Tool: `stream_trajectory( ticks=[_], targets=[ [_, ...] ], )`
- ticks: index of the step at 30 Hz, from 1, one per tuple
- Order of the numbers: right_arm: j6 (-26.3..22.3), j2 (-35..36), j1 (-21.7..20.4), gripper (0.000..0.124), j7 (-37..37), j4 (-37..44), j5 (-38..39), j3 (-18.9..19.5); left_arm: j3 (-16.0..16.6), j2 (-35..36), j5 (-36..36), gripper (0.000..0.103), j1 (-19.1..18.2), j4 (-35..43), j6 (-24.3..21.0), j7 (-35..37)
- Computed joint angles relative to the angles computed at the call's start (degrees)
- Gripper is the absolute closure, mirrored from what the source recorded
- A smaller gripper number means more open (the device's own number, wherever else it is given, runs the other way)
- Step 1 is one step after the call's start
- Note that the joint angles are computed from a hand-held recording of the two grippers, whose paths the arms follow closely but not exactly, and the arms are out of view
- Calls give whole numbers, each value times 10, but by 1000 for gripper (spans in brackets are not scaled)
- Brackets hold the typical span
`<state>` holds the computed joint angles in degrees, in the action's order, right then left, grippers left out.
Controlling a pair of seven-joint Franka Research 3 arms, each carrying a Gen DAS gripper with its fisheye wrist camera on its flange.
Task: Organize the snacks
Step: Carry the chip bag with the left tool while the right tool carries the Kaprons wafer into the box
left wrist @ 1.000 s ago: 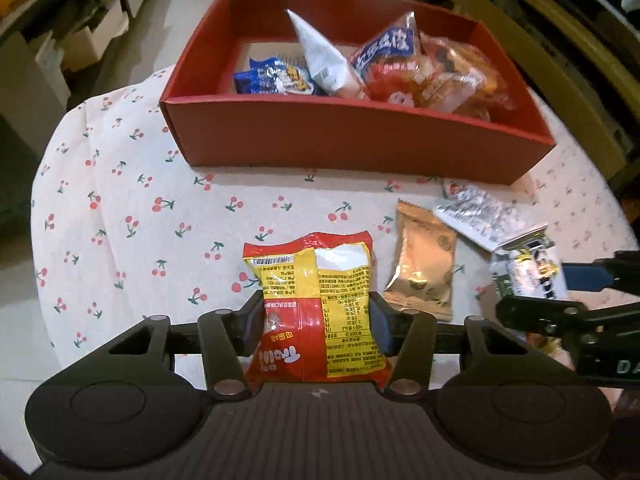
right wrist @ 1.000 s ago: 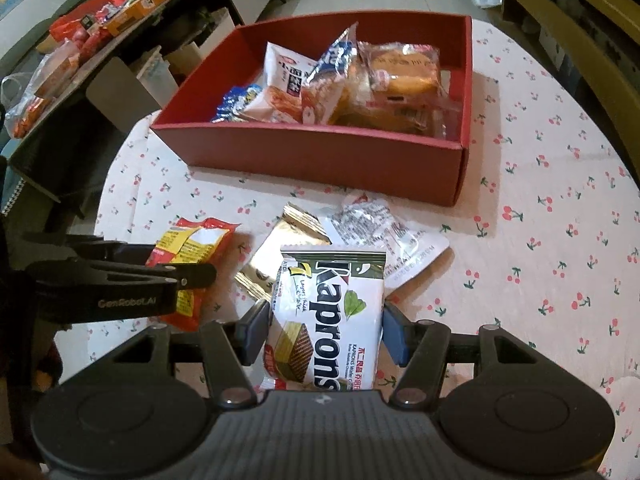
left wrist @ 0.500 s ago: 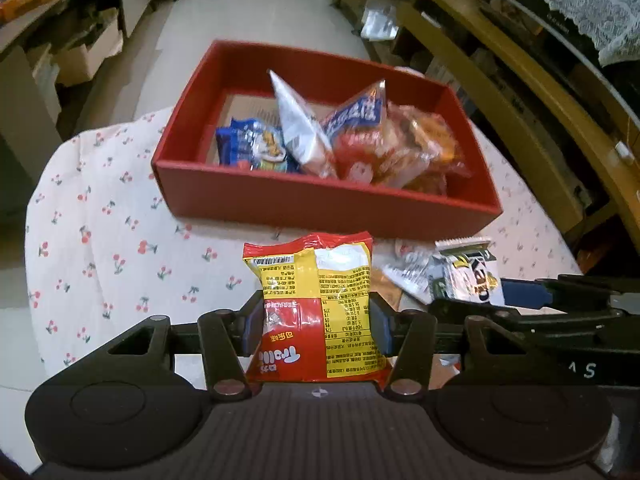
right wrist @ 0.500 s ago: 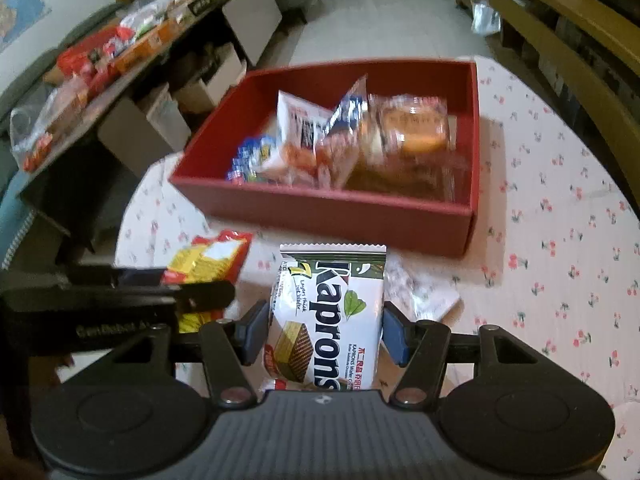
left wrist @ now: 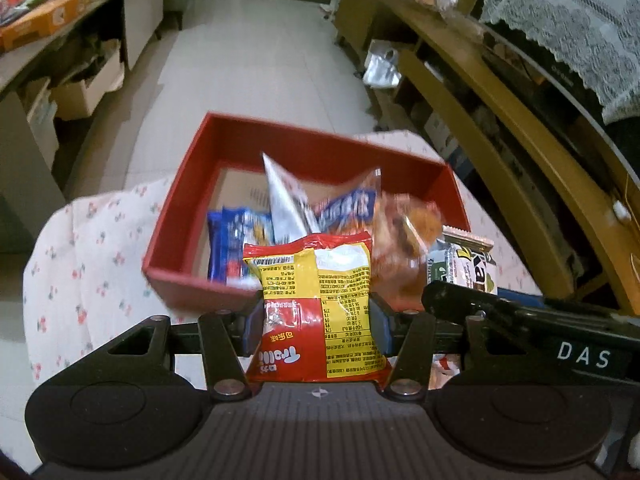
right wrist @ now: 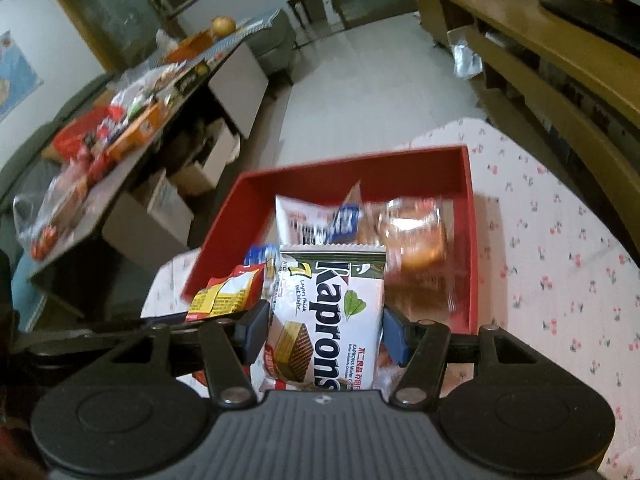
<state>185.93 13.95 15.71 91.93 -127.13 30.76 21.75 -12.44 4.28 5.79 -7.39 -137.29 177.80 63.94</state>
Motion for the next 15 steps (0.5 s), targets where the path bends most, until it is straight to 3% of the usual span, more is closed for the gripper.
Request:
stream_trajectory(
  ticks=[7,15],
  targets=[
    [-4,48,38,59,28,62,-22,-58,56,52,114,44,-34,72,-19,-101],
    [-34,115,105,59,74,146,-64,-149,77,111,178,44,-41,142,-51,-164]
  ],
)
